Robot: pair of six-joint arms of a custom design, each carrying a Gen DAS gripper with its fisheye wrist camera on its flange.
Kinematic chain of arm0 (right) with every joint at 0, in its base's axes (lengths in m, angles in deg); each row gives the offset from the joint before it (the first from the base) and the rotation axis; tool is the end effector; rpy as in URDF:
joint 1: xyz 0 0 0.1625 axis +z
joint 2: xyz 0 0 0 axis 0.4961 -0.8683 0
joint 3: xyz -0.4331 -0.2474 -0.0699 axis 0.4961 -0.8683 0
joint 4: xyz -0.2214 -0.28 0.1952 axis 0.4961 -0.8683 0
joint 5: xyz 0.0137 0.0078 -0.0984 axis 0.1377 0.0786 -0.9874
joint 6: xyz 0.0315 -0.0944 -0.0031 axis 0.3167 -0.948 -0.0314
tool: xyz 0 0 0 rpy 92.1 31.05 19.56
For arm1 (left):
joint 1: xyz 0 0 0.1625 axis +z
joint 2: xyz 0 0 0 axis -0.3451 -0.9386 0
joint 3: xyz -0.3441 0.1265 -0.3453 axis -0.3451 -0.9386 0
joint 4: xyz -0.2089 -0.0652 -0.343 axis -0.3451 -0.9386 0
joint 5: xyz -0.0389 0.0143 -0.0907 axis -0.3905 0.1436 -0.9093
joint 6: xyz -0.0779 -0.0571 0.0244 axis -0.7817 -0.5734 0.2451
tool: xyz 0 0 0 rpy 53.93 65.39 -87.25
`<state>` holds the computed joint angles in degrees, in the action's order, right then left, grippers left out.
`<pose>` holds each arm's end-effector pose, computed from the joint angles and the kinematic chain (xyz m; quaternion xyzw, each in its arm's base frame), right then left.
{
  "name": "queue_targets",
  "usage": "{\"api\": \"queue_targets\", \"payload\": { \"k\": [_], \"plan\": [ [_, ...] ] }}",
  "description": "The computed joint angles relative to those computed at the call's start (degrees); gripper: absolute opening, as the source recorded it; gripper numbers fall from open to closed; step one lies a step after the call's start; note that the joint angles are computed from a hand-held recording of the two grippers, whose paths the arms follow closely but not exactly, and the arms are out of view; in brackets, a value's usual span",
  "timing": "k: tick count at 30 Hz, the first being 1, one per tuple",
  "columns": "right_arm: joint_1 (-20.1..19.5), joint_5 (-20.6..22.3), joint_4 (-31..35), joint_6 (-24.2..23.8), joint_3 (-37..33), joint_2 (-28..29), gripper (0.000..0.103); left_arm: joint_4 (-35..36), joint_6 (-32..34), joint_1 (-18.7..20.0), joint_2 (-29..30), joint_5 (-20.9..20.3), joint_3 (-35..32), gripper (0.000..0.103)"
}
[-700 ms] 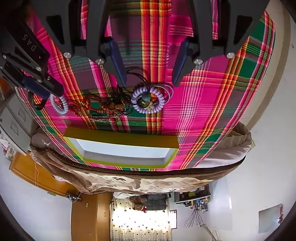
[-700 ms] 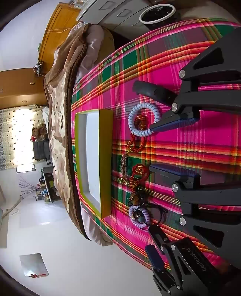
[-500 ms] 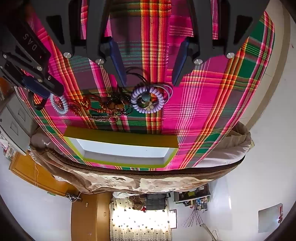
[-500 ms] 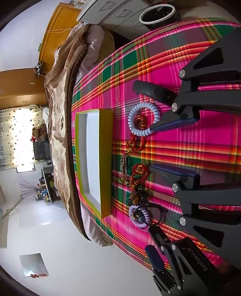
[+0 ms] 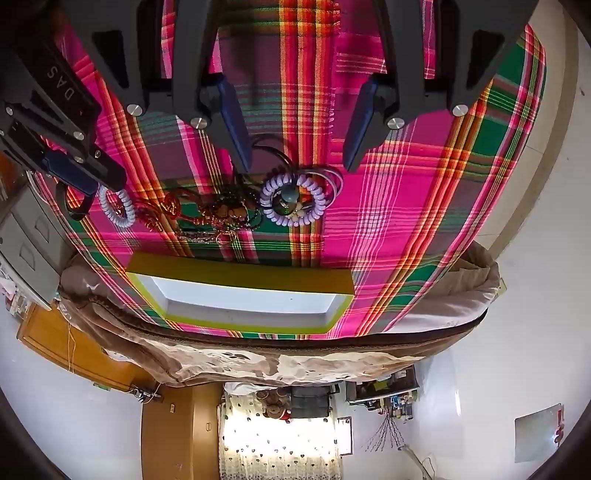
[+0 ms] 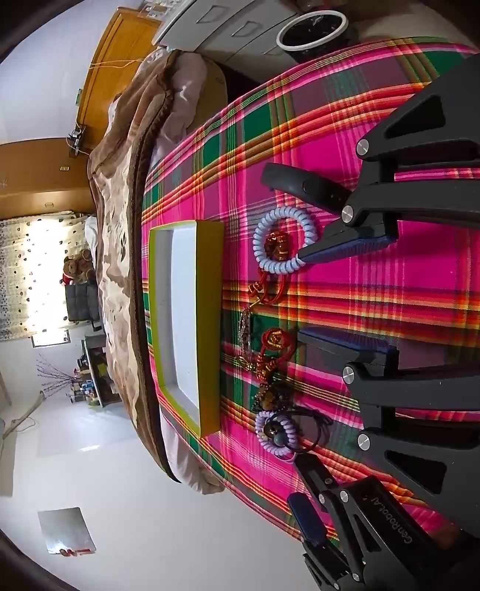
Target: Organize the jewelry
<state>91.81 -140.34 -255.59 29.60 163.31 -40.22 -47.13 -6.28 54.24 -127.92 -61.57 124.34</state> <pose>0.3400 -0.4185 0.0373 0.2341 -0.8775 0.3248 0.2642 -0.1462 -0.3683 0.2656 0.0703 0.8385 -0.3771 0.3870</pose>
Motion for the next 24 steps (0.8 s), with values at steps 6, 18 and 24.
{"api": "queue_targets", "payload": {
  "k": [6, 18, 24],
  "plan": [
    [0.1, -0.1, 0.0, 0.1, 0.1, -0.1, 0.037, 0.7, -0.6, -0.2, 0.0, 0.0, -0.1, 0.053],
    [0.1, -0.2, 0.3, 0.4, 0.3, -0.2, 0.037, 1.2, -1.0, 0.0, 0.2, 0.2, -0.4, 0.053],
    [0.1, -0.2, 0.3, 0.4, 0.2, -0.1, 0.037, 2.3, -1.8, -0.2, 0.2, 0.4, -0.7, 0.053]
  ]
}}
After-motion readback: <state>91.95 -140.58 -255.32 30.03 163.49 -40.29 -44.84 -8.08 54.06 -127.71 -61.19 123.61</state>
